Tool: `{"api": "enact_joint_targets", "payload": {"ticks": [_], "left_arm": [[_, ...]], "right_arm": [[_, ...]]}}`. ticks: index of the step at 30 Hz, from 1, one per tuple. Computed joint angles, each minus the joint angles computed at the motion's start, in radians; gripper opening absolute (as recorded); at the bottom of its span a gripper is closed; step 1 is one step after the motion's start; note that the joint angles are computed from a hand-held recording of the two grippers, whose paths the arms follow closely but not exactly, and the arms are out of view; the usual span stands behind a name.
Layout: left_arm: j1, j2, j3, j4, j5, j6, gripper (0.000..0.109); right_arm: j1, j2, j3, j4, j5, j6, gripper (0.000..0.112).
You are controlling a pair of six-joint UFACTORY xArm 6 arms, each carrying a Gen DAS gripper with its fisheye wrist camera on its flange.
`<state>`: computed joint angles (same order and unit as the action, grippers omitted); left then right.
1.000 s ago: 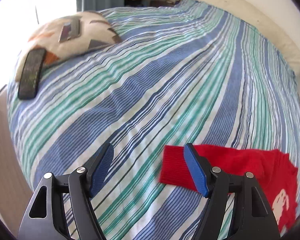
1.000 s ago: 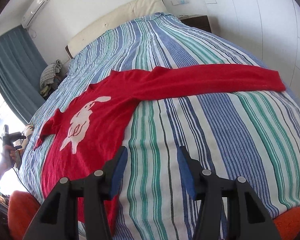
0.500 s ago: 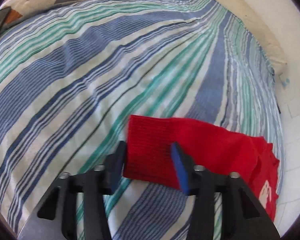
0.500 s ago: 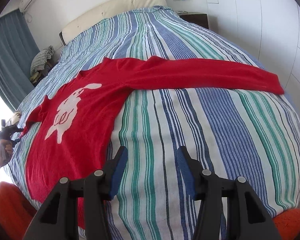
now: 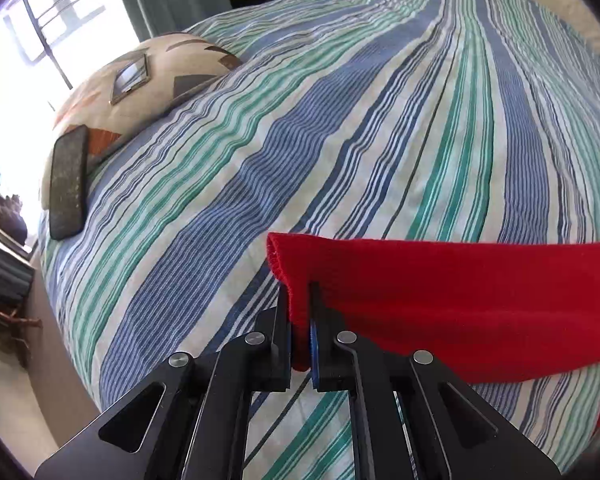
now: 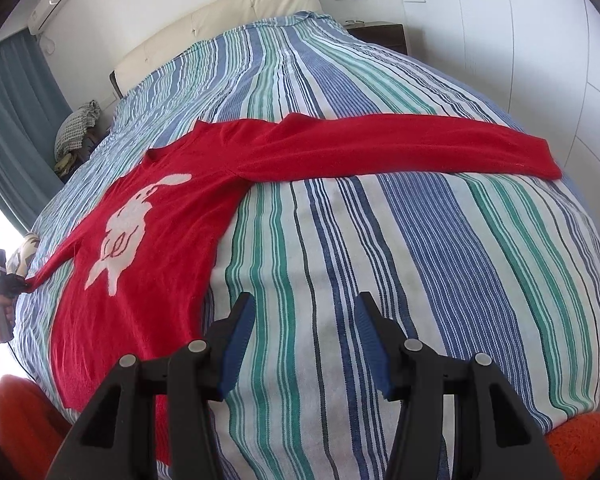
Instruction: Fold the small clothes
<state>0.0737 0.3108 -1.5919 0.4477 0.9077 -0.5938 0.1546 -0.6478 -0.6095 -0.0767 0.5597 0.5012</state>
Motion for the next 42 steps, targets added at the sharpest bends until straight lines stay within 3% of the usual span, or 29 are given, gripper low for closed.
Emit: {"api": "enact_joint_targets", "payload": {"ticks": [7,11,14,15,16,18,23,26,29,32,35,39,40,42], "left_arm": [[0.001,0.015,0.020,-0.004,0.017,-0.026,0.005],[0.016,0.028,0.005,-0.069,0.017,0.014,0.006],[0.045,-0.013,0.046,-0.152,-0.025,0.029,0.026],[0.057,-0.036,0.064,-0.175,-0.034,0.014,0.043],[0.063,-0.071,0.096,-0.168,-0.050,-0.018,0.049],[0.064,-0.168,0.200,-0.153,-0.136,-0.036,0.049],[-0.039,-0.292,0.308,-0.208,-0.260,0.141,0.050],[-0.134,-0.231,0.221,-0.338,-0.271,0.287,0.050],[-0.219,-0.107,0.081,-0.383,-0.269,0.335,0.050],[-0.274,0.027,-0.064,-0.352,-0.199,0.293,0.053],[-0.285,0.091,-0.104,-0.185,-0.084,0.144,0.054],[-0.205,-0.058,0.127,-0.166,-0.172,0.051,0.063],[-0.184,-0.086,0.155,-0.136,-0.155,0.033,0.064],[-0.144,-0.128,0.192,-0.043,-0.091,-0.041,0.075]], "right_arm": [[-0.010,-0.003,0.006,0.012,0.002,-0.007,0.052],[-0.012,0.008,0.000,0.007,0.008,0.000,0.052],[-0.004,0.012,-0.005,-0.015,0.014,0.012,0.052],[-0.001,0.012,-0.005,-0.023,0.014,0.017,0.052],[0.000,0.010,-0.005,-0.026,0.013,0.018,0.052],[0.000,0.010,-0.004,-0.027,0.013,0.015,0.052],[0.002,0.022,-0.008,0.002,0.009,-0.008,0.052],[0.012,0.031,-0.012,0.003,0.008,-0.017,0.052],[0.023,0.026,-0.011,-0.007,0.009,-0.023,0.052],[0.024,0.017,-0.007,-0.010,0.012,-0.025,0.052],[0.012,0.011,-0.003,0.006,0.010,-0.025,0.052],[-0.004,0.004,0.006,0.040,-0.003,-0.036,0.052],[-0.006,0.006,0.006,0.048,-0.003,-0.042,0.052],[-0.007,0.016,0.001,0.059,-0.002,-0.051,0.052]]}}
